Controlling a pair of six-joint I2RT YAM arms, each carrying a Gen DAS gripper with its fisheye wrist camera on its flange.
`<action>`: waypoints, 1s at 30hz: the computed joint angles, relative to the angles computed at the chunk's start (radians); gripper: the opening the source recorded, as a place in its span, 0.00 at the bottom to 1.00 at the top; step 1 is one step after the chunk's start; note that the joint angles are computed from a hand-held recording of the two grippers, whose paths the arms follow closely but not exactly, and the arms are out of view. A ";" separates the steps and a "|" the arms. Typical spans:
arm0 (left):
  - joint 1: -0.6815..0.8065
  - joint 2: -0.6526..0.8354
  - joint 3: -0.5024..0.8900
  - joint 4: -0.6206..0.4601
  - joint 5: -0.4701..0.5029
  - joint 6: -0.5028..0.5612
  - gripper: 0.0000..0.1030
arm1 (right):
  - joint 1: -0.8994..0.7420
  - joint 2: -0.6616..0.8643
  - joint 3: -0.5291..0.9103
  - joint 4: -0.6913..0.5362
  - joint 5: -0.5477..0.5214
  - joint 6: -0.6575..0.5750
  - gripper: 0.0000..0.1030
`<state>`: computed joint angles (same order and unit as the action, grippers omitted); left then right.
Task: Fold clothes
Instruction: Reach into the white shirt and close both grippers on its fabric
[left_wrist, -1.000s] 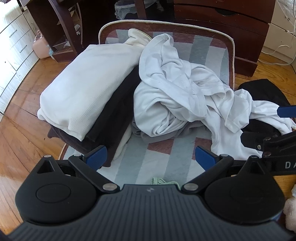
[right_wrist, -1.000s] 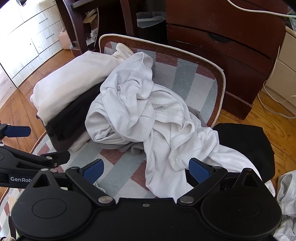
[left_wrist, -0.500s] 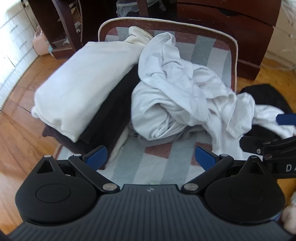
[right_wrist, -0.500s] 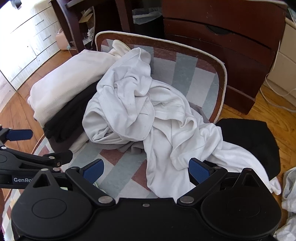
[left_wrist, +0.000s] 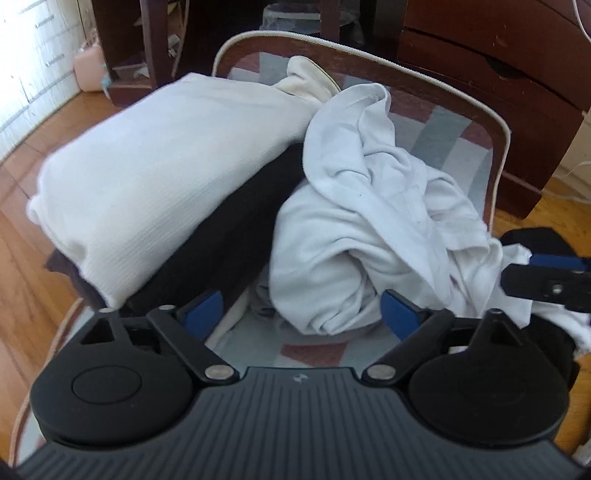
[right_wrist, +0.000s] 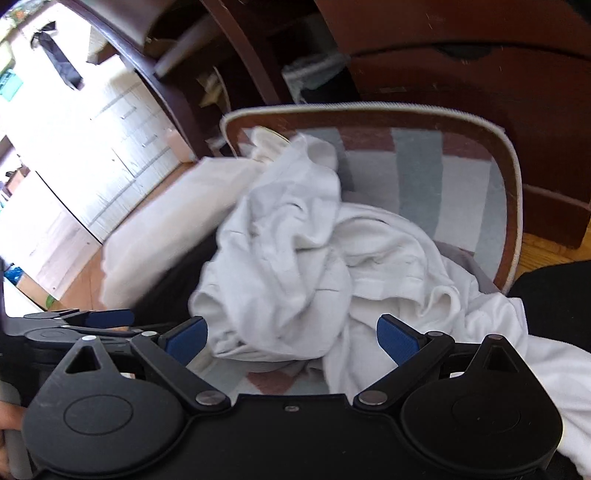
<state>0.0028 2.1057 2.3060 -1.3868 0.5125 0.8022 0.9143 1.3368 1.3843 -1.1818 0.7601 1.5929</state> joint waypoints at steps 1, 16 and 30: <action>-0.002 0.027 0.034 -0.022 0.007 -0.001 0.78 | -0.019 -0.012 -0.019 0.009 -0.018 -0.011 0.97; -0.054 0.050 -0.179 0.275 0.019 -0.007 0.85 | -0.591 -0.105 -0.311 0.254 -0.322 -0.473 0.97; -0.015 0.073 -0.122 0.172 0.223 0.011 0.21 | -0.272 -0.049 -0.285 0.498 -0.211 -0.709 0.13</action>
<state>-0.0127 2.1790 2.1840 -1.2148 0.7351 0.8132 0.6425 1.2881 1.0992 -0.6841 0.5496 0.8835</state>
